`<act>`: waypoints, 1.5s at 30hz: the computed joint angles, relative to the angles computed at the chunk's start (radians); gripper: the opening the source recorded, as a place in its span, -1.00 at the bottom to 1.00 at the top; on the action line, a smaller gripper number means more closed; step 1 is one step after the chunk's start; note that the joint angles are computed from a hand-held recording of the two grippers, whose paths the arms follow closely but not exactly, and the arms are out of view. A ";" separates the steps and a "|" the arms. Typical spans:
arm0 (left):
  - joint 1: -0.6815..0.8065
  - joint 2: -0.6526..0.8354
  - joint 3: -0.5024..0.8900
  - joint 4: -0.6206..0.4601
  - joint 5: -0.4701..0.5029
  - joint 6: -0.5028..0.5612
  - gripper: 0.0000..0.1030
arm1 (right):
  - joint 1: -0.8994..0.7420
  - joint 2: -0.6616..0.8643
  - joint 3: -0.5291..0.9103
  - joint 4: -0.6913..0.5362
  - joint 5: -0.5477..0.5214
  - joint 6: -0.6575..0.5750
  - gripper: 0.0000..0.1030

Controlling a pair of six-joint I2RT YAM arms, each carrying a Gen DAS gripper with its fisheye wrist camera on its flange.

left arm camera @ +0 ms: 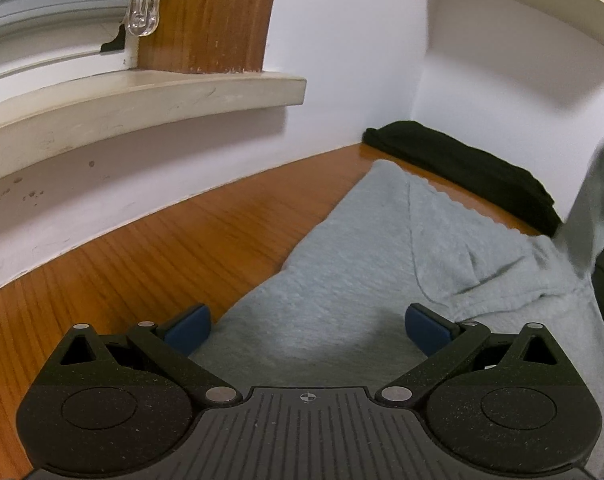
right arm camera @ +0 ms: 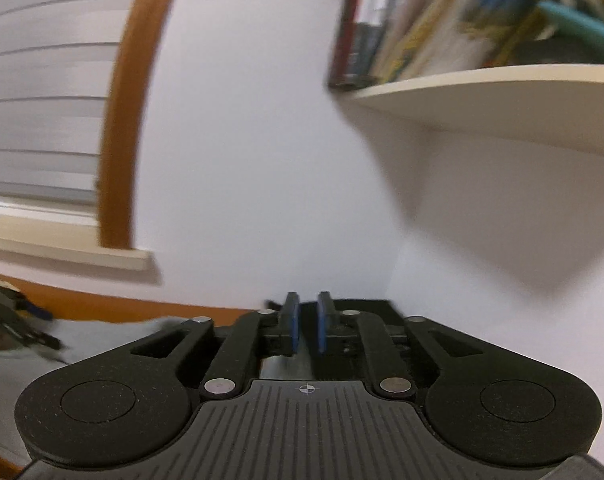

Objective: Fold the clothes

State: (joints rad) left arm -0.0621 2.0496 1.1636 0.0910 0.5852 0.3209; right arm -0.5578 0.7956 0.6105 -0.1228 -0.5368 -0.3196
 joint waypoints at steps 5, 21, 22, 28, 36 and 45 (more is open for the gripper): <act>-0.002 0.001 0.005 -0.008 -0.003 -0.002 1.00 | 0.283 0.268 0.008 0.181 0.153 0.051 -0.55; -0.008 0.005 0.019 -0.034 -0.012 0.012 1.00 | 0.573 1.118 0.373 0.288 0.254 0.080 -0.43; -0.009 0.006 0.020 -0.034 -0.012 0.012 1.00 | 0.567 1.110 0.363 0.288 0.237 0.077 -0.60; -0.010 0.007 0.017 -0.030 -0.015 0.013 1.00 | 0.552 0.971 0.246 0.328 0.215 0.037 -0.97; -0.006 0.010 0.018 -0.031 -0.006 0.015 1.00 | 0.448 0.593 0.048 0.236 0.226 0.042 -0.97; -0.009 0.010 0.020 -0.034 -0.012 0.016 1.00 | 0.503 0.788 0.141 0.294 0.307 0.093 -0.73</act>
